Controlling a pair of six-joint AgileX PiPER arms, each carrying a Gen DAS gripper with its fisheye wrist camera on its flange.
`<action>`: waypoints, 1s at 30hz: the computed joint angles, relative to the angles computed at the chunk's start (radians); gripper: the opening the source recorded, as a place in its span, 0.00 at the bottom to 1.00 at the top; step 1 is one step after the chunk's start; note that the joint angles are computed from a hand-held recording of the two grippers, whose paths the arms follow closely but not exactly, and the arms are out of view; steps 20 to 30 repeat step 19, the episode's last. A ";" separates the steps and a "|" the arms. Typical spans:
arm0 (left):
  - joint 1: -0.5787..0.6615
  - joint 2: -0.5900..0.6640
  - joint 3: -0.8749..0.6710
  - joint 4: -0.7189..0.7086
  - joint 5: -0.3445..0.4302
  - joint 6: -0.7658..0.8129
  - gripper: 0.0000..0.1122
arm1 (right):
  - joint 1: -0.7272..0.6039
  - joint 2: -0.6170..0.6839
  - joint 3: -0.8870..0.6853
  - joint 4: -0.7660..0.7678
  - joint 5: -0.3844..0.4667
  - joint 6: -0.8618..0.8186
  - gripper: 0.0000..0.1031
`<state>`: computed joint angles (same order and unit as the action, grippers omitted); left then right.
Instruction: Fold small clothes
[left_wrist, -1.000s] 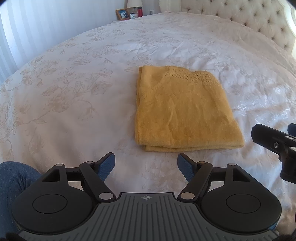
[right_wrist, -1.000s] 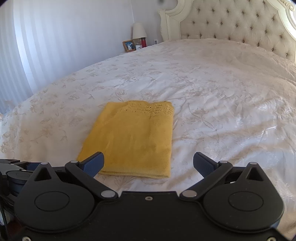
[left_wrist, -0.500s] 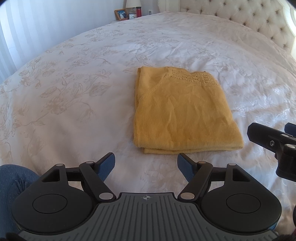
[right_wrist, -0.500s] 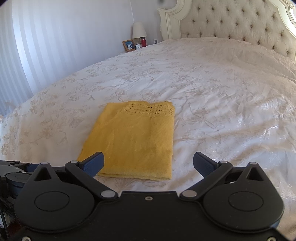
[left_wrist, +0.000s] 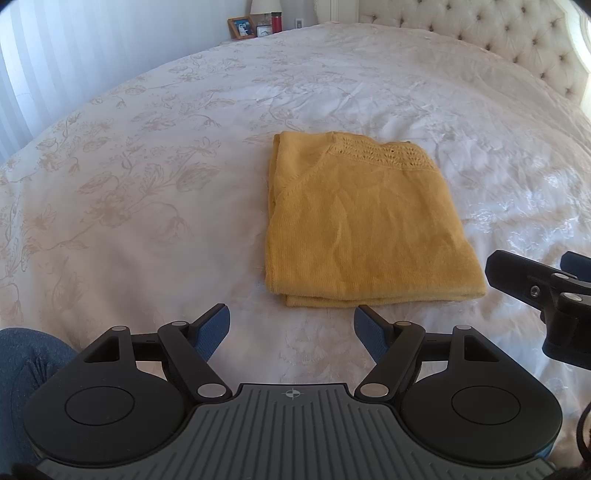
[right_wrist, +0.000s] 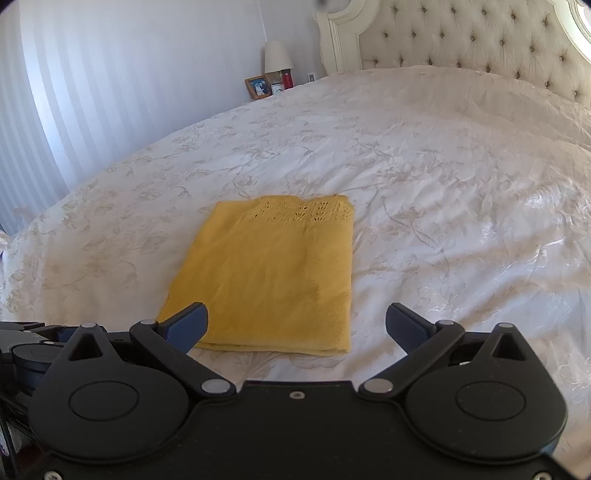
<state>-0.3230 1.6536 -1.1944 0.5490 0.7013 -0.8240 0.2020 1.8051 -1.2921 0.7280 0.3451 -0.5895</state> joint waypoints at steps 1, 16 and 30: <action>0.000 0.000 0.000 -0.001 0.001 0.001 0.65 | 0.000 0.001 0.000 0.002 0.001 -0.001 0.99; 0.003 0.010 -0.010 -0.011 -0.004 0.012 0.65 | -0.002 0.014 -0.011 0.042 0.012 -0.024 0.99; 0.007 0.016 -0.018 -0.020 -0.003 0.023 0.65 | -0.004 0.017 -0.013 0.051 0.017 -0.029 0.99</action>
